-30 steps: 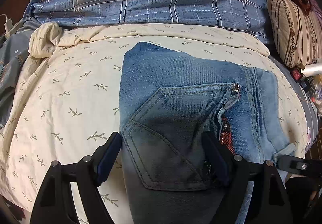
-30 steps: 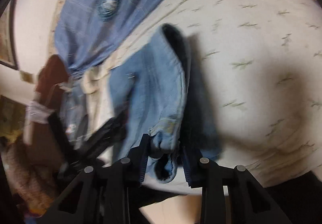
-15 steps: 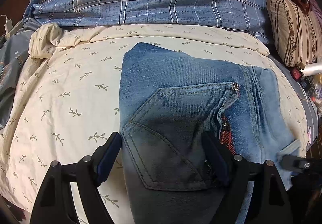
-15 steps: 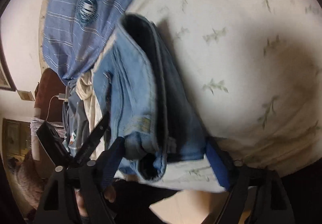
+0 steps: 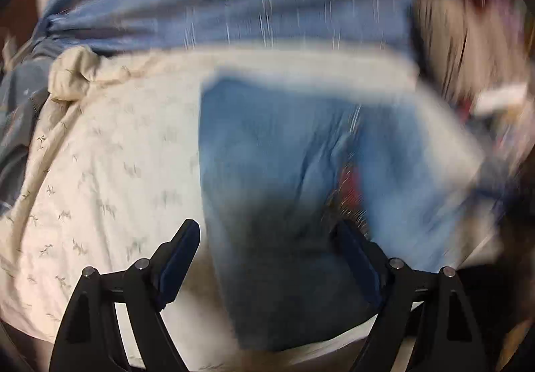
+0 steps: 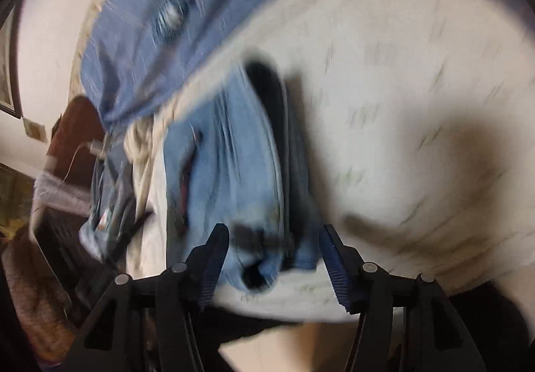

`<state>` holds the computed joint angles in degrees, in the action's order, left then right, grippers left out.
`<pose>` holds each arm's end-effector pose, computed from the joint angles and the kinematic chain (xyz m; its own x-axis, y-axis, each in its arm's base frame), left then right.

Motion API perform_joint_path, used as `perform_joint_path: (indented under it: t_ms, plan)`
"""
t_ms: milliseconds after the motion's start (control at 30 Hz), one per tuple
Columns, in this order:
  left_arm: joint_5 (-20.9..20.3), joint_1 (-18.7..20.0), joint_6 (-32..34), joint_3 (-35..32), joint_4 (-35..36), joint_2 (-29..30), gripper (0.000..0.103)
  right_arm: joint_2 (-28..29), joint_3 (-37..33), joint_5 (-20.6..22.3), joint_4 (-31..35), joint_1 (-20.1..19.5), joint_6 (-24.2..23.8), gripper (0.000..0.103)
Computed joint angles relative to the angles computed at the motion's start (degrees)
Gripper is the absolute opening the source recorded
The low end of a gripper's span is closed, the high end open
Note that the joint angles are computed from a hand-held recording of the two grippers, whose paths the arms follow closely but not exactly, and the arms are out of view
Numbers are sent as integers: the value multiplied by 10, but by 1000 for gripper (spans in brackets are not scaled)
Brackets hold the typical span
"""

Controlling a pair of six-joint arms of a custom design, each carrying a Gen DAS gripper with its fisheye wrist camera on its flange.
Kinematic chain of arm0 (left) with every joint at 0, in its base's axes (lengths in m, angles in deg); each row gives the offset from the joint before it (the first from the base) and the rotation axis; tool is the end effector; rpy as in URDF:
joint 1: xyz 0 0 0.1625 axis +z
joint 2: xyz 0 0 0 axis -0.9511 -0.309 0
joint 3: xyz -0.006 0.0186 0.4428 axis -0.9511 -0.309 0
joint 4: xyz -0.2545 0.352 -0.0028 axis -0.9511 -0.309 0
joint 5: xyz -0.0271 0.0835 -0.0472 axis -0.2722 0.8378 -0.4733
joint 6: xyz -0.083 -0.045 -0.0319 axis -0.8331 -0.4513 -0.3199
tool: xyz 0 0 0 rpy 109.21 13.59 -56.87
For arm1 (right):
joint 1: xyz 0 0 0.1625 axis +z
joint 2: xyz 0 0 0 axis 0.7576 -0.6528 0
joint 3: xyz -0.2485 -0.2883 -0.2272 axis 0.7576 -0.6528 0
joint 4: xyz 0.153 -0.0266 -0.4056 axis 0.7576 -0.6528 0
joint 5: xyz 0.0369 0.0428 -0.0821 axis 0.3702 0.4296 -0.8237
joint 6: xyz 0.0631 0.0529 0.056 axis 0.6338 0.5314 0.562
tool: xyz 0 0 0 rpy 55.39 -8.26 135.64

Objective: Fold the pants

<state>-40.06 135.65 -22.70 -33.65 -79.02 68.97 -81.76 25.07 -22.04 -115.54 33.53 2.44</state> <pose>-0.2264 -0.8648 0.0041 -0.6093 0.5903 -0.5294 0.7229 0.6879 -0.0649 0.0180 -0.7210 0.2260 -0.9199 0.3853 0.0732 0.2015 0.6246 -0.7545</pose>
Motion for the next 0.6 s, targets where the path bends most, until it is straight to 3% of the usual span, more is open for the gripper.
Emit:
perform_joint_path:
  t_ms: [100, 200, 300, 400, 500, 600]
  plan:
    - [-26, 9, -38, -13, 20, 0, 88, -5, -1, 36, -51, 17, -36, 60]
    - [-30, 6, -31, 6, -1, -13, 86, 20, -59, 100, 49, 14, -43, 62]
    - [-61, 8, -36, 58, -48, -49, 86, 63, -120, 58, 166, -9, -14, 62]
    - [21, 5, -1, 53, -22, -28, 87, 47, -107, 87, 162, -16, 4, 59]
    - [-2, 14, -28, 41, -10, -26, 88, 39, -121, 57, 162, 11, -32, 60]
    - [3, 12, -5, 48, -28, -26, 89, 58, -168, 86, 164, 24, -60, 63]
